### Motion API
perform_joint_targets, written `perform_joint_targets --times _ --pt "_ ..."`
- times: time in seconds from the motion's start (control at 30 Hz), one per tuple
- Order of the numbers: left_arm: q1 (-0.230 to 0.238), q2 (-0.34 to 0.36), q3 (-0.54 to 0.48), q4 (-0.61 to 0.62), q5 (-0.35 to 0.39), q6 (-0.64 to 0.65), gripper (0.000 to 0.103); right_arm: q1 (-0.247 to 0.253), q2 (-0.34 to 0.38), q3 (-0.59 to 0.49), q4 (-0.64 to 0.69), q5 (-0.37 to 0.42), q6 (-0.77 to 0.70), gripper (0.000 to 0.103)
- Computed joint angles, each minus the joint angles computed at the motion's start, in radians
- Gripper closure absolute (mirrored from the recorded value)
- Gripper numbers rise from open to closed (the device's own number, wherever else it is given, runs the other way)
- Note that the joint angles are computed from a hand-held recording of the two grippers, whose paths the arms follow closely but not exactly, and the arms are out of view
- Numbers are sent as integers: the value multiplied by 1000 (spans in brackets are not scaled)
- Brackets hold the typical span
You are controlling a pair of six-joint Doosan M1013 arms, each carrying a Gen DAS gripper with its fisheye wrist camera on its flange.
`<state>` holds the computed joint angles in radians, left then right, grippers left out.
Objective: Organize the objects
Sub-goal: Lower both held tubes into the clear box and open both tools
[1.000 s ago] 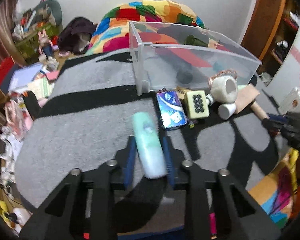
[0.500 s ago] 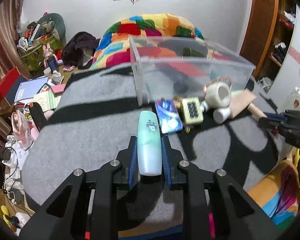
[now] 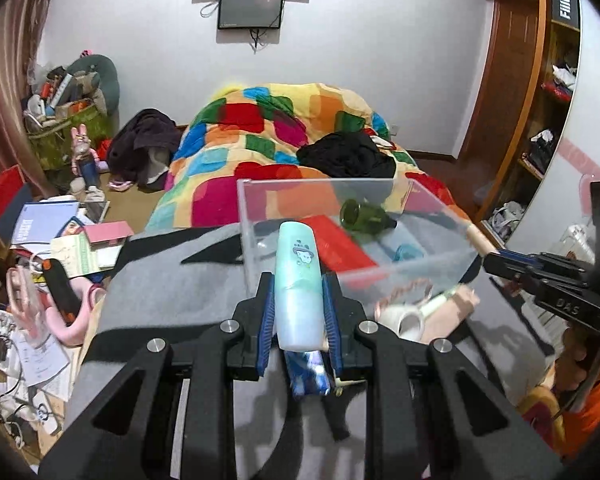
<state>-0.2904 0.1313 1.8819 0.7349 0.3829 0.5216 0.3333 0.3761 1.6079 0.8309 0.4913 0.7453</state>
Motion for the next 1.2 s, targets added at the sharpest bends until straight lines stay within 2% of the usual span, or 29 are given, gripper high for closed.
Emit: perform_joint_targets --times 0.1,0.2,0.3,0.5,0.77,0.93,1.03,1.2 --pt "24 34 -41 -163 -3 153 80 9 29 -48 -54 4 79 89" --pt "44 78 -88 -318 26 299 80 19 57 -94 -120 14 146 89" --pt "44 109 -121 -308 62 301 80 28 94 -153 -186 61 209 89" --pt "53 152 -171 -382 110 383 81 43 154 -246 -282 161 285 89" --pt "58 173 -191 -452 131 467 80 52 195 -294 -331 240 321 89" --pt "67 163 -182 -509 112 502 80 47 190 -290 -303 256 303 89" --pt "64 148 -169 -476 99 468 80 49 174 -272 -310 232 295 88" --pt "49 114 -139 -391 75 397 80 38 135 -225 -222 200 218 81"
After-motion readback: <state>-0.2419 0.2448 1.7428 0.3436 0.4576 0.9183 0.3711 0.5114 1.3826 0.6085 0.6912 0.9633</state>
